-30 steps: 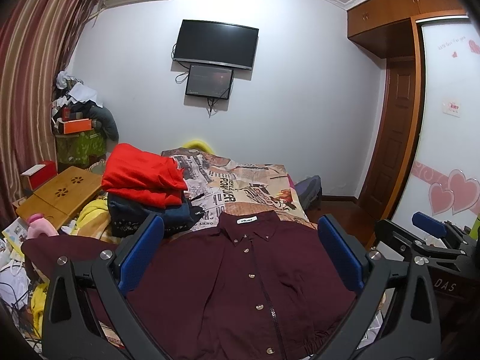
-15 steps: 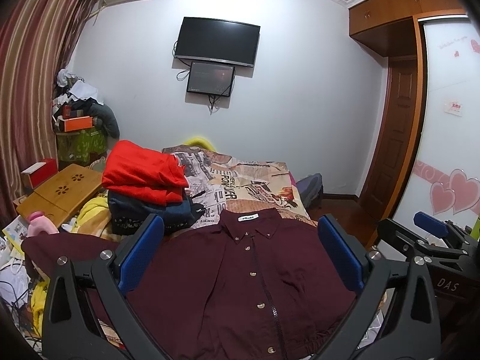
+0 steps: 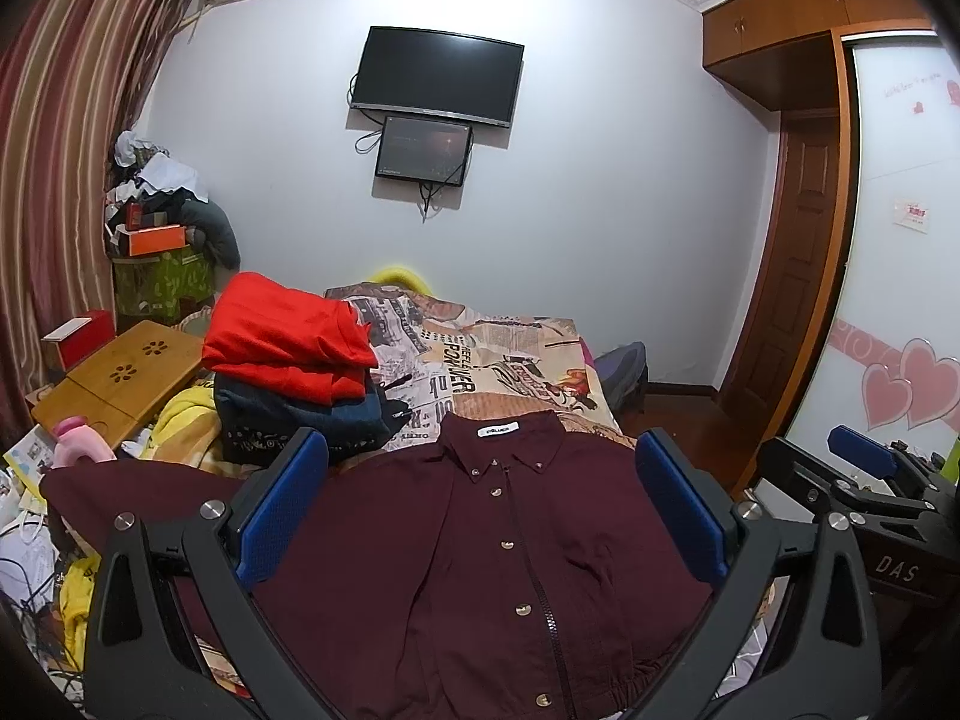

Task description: Fold large clothes

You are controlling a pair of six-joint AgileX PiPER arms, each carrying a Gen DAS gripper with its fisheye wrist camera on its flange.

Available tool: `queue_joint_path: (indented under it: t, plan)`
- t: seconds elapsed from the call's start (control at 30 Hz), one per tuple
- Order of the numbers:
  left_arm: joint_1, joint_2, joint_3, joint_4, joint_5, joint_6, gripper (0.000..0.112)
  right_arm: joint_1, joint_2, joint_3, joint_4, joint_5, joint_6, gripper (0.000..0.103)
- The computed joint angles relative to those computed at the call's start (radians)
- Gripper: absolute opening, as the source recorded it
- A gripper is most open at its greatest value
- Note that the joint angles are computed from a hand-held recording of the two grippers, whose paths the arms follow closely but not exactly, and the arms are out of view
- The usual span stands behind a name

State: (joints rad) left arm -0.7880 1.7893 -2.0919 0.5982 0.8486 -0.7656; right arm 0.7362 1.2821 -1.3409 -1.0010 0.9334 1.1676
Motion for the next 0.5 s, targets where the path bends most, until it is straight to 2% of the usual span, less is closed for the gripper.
queue_joint_path:
  t: [0.5]
  plan:
    - [0.023, 0.024, -0.030, -0.016, 0.021, -0.001, 0.103, -0.023, 0.000, 0.002, 0.030, -0.012, -0.019, 0.103]
